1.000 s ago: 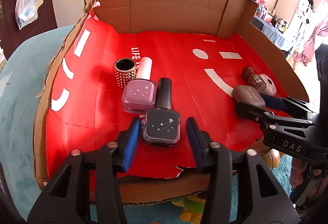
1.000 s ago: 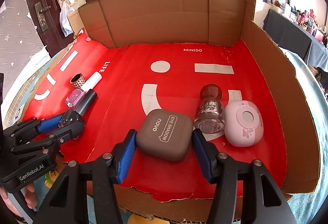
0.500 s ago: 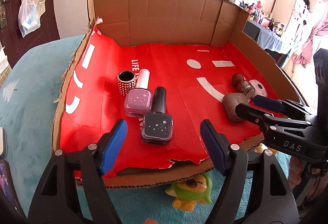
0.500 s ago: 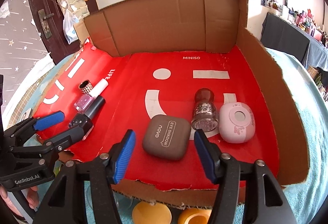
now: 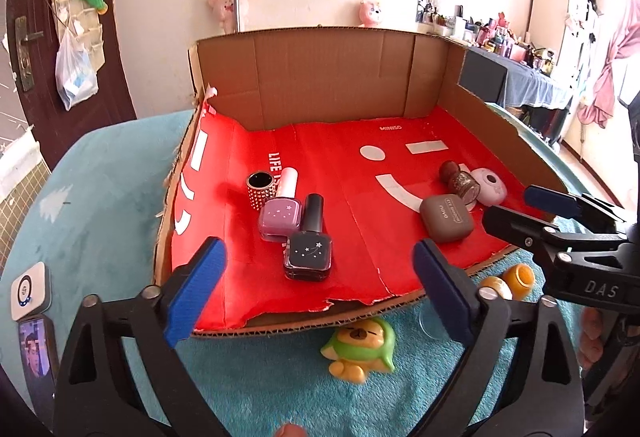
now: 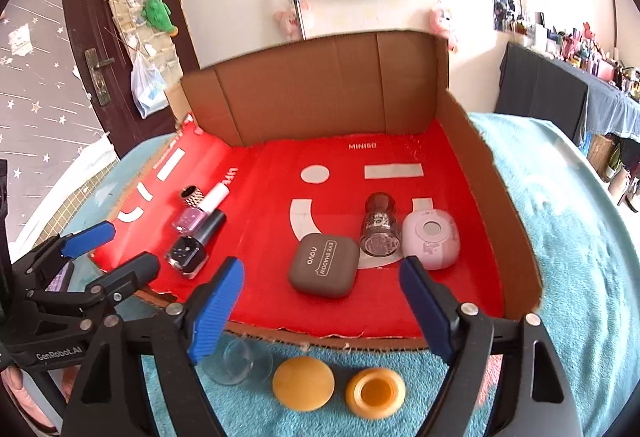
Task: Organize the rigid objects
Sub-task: 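Withdraw both tools from the box back over the towel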
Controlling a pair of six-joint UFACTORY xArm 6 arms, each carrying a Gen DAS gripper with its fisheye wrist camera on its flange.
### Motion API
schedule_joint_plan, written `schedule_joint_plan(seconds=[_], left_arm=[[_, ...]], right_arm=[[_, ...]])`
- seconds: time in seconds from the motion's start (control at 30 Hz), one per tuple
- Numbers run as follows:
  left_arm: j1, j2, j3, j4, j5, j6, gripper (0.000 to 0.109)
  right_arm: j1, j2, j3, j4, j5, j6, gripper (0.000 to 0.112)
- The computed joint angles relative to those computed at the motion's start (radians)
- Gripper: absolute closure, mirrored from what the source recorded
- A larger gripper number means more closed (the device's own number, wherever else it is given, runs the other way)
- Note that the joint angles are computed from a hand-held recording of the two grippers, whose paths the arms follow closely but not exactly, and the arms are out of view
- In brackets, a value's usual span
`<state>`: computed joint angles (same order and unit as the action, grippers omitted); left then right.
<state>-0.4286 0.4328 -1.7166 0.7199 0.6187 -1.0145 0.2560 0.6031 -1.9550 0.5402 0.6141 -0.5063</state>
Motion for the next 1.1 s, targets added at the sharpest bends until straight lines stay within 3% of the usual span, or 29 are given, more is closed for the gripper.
schedule_joint_plan(seconds=[0.4,1.1], left_arm=[[-0.030,-0.077,0.097,0.127,-0.002,-0.128,0.006],[-0.037,-0.145,0.222,0.102,-0.066,-0.170,0.006]], right_arm=[[0.010,-0.157,0.239,0.138,-0.138,-0.116,0.010],[0.029,-0.303,0.465,0.275,-0.210,-0.257,0.009]])
